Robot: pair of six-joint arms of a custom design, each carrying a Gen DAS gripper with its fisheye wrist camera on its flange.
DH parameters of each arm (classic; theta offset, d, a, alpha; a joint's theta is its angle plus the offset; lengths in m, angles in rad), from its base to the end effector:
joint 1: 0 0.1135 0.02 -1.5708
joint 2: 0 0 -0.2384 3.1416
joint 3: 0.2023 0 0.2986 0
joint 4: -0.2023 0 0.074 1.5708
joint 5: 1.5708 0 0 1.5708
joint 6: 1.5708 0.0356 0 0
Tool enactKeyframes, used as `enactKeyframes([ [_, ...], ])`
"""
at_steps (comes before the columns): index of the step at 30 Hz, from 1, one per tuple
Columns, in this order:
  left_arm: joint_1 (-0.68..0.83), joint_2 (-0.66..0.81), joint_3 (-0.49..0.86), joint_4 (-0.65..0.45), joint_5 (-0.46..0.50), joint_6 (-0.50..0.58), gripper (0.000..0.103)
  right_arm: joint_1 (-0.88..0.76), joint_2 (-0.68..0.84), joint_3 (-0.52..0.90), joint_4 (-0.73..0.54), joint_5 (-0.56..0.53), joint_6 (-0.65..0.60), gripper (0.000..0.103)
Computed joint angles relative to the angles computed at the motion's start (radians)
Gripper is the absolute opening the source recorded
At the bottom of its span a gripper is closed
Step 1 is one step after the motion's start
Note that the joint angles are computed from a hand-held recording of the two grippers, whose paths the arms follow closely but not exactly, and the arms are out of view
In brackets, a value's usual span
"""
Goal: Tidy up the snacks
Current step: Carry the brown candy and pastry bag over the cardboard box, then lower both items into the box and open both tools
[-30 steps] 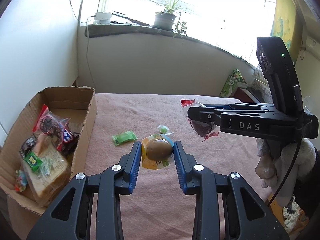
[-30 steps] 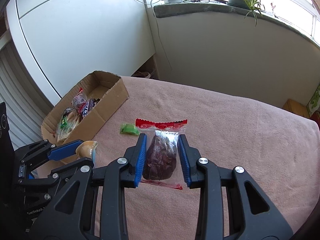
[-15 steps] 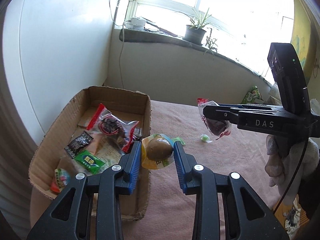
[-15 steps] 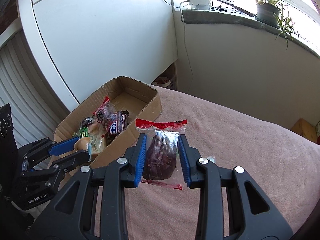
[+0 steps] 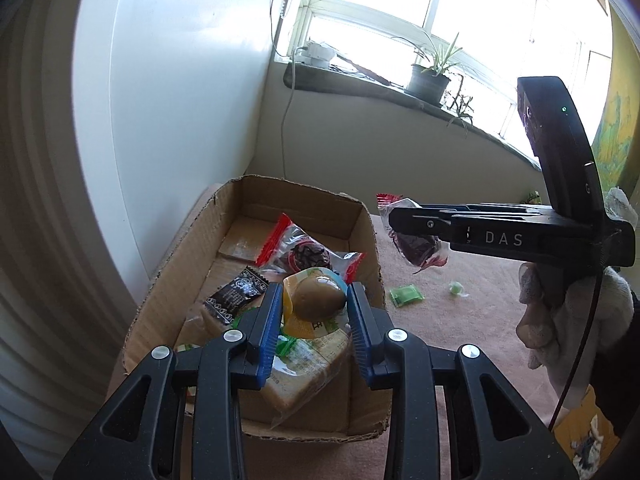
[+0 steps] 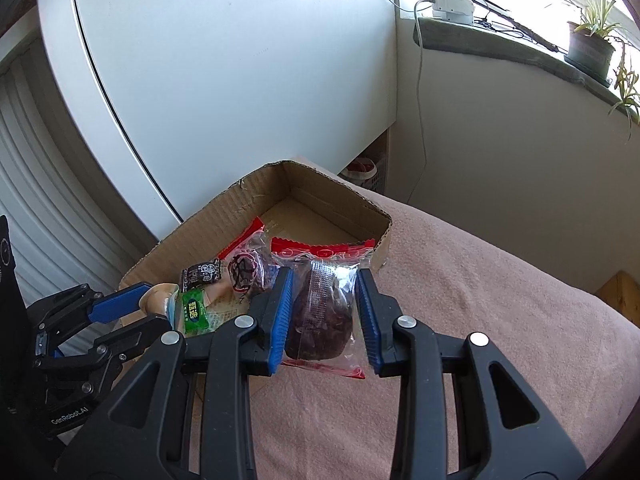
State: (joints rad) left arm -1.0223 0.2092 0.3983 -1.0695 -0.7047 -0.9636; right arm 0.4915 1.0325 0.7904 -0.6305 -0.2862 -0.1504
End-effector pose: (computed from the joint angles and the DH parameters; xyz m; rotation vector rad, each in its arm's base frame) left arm 0.0860 -0.0965 0.1990 -0.2250 2.1957 -0.2196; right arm 0.2295 0.1342 0.2235 -0.8968 2.2895 0.5004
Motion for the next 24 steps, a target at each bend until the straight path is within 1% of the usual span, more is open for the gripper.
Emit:
enactKeyframes([
  [4,0.04,-0.034,-0.011,-0.006,0.022,0.027,0.031,0.041,0.06,0.026,0.033,0.022,0.02,0.033],
  [14,0.136,-0.113,-0.038,-0.017,0.079,0.091,0.031,0.09,0.186,0.087,0.083,0.031,0.05,0.033],
  [24,0.179,-0.112,-0.049,0.002,0.11,0.122,0.033,0.111,0.253,0.122,0.103,0.023,0.072,0.033],
])
